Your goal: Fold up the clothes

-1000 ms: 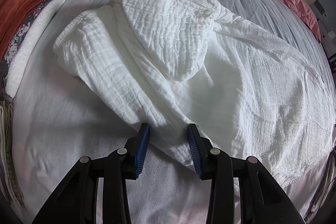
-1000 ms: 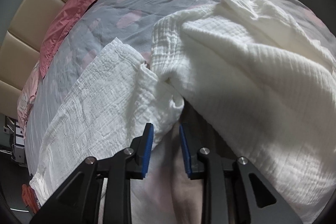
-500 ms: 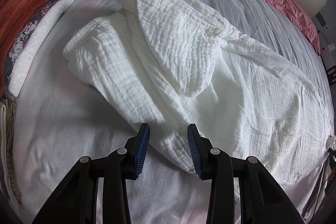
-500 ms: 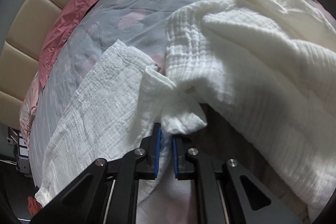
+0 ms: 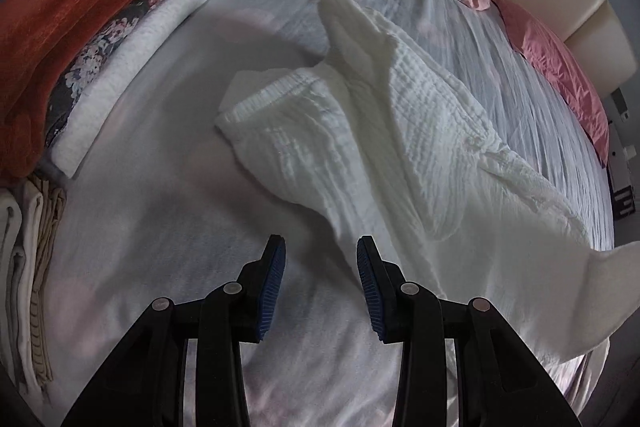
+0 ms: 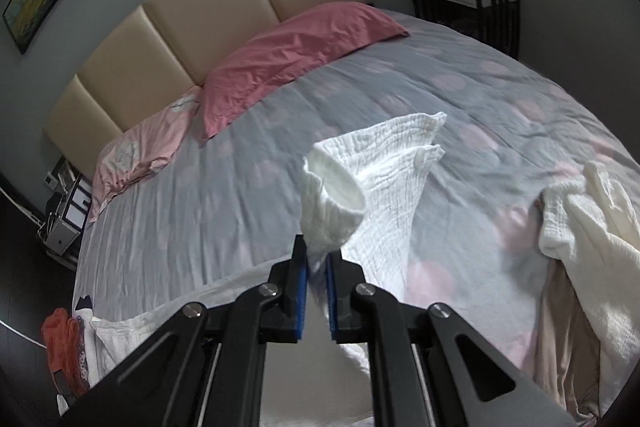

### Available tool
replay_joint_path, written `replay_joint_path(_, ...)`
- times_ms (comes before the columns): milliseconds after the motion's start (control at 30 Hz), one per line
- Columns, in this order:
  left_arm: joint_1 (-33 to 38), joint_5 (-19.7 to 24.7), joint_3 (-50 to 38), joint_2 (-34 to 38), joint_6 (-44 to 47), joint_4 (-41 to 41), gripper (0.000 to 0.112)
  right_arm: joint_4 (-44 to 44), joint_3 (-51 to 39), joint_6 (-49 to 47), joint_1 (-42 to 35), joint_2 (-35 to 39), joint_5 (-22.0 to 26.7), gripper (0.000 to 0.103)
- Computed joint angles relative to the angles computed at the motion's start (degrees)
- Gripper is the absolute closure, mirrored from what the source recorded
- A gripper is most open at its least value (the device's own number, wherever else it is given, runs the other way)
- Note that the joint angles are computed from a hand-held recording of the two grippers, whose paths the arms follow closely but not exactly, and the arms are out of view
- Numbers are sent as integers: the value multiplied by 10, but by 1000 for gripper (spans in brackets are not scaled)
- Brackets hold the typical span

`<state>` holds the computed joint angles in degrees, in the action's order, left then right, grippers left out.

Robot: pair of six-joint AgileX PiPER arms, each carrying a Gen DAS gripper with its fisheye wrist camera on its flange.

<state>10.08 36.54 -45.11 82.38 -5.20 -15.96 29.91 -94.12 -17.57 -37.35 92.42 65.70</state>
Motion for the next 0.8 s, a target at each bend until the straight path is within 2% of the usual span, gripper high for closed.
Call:
replay_joint_path(133, 75, 14, 11, -1, 100, -90, 73, -76, -44, 114, 163, -27, -7, 95)
replay_joint_path(233, 117, 23, 13, 8, 162, -152, 73, -150, -97, 211, 298, -10, -11, 95)
replay_joint_path(367, 157, 31, 13, 32, 226, -223, 73, -232, -178, 318, 465, 49, -12, 95)
replay_joint_path(500, 209, 55, 12, 49, 280, -275, 73, -287, -266, 382, 609, 131, -20, 95)
replay_joint_path(633, 244, 64, 5, 76, 320, -315, 73, -289, -336, 406, 710, 225, -27, 95)
replay_joint_path(800, 288, 87, 2, 109, 370, -356, 73, -255, -366, 404, 775, 320, -23, 95)
